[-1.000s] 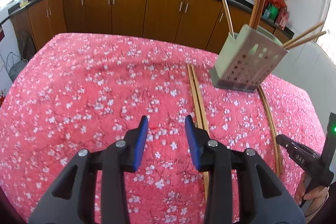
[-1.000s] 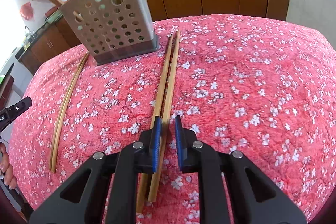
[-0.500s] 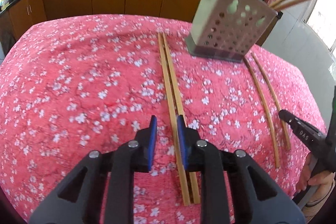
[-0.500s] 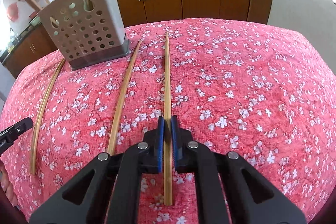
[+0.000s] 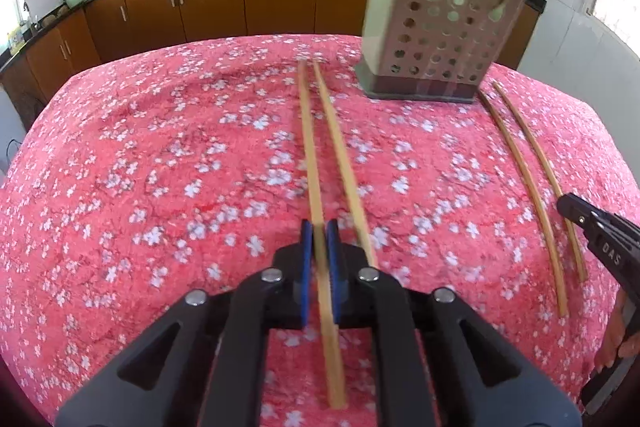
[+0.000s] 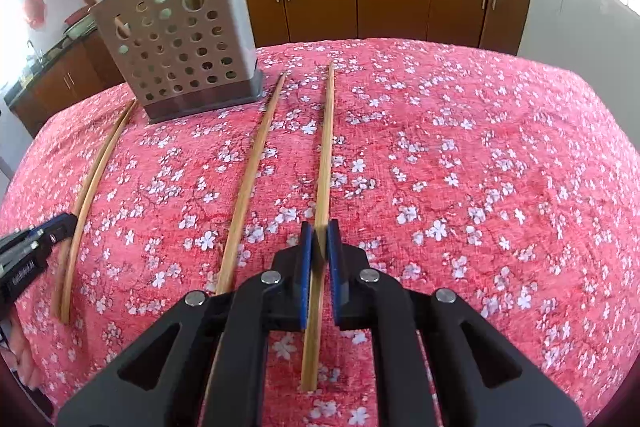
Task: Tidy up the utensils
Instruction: 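Close the left tool on a single chopstick from the row, then lift both chopsticks and carry them above the utensil holder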
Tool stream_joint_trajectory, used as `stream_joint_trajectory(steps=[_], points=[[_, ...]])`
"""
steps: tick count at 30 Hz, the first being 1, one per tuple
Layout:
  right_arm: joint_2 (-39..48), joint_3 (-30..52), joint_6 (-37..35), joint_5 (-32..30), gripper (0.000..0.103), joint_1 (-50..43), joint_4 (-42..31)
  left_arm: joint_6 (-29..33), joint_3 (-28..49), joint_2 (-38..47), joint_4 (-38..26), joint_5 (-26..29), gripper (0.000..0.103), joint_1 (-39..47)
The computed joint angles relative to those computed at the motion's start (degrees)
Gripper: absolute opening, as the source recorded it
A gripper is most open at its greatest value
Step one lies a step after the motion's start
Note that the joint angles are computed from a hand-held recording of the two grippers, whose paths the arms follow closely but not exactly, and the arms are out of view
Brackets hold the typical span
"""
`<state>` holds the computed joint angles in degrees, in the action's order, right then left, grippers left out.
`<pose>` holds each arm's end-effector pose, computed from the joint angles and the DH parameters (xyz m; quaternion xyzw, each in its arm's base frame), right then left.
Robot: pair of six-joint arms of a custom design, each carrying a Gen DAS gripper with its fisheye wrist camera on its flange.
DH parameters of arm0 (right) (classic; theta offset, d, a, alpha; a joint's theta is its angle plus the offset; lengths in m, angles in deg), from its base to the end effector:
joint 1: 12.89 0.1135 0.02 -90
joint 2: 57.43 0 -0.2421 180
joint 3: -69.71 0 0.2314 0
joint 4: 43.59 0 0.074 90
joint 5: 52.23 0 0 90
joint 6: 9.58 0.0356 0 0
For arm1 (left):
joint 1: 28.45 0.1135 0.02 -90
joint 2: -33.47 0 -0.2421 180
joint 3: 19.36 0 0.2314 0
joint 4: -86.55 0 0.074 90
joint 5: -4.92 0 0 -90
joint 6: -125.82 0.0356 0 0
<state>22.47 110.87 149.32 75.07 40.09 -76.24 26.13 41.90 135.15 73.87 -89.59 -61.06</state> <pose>0.1320 0.1393 0.1101 0.1807 0.9189 -0.0194 0.3503 0.2634 -0.1652 0.1130 0.1761 0.9314 -0.0793 0.3084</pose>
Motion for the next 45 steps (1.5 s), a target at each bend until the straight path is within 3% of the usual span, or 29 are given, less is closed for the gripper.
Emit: stream_joint_trajectory(steps=[7,16,45], points=[[-1.99,-1.79,0.53,0.65,0.008,-1.95,-0.18,2.69,-1.49,0.33,3.80,2.73,0.010,5.58],[-2.42,-2.35,0.07,0.24,0.009,-2.39,0.79,2.70,-2.54,-0.85,4.00,6.48,0.011,8.17],[-1.37,-1.44,0.47,0.57,0.009,-2.08,-0.08,3.49,-3.01,-1.54,3.73,5.28,0.011,8.07]])
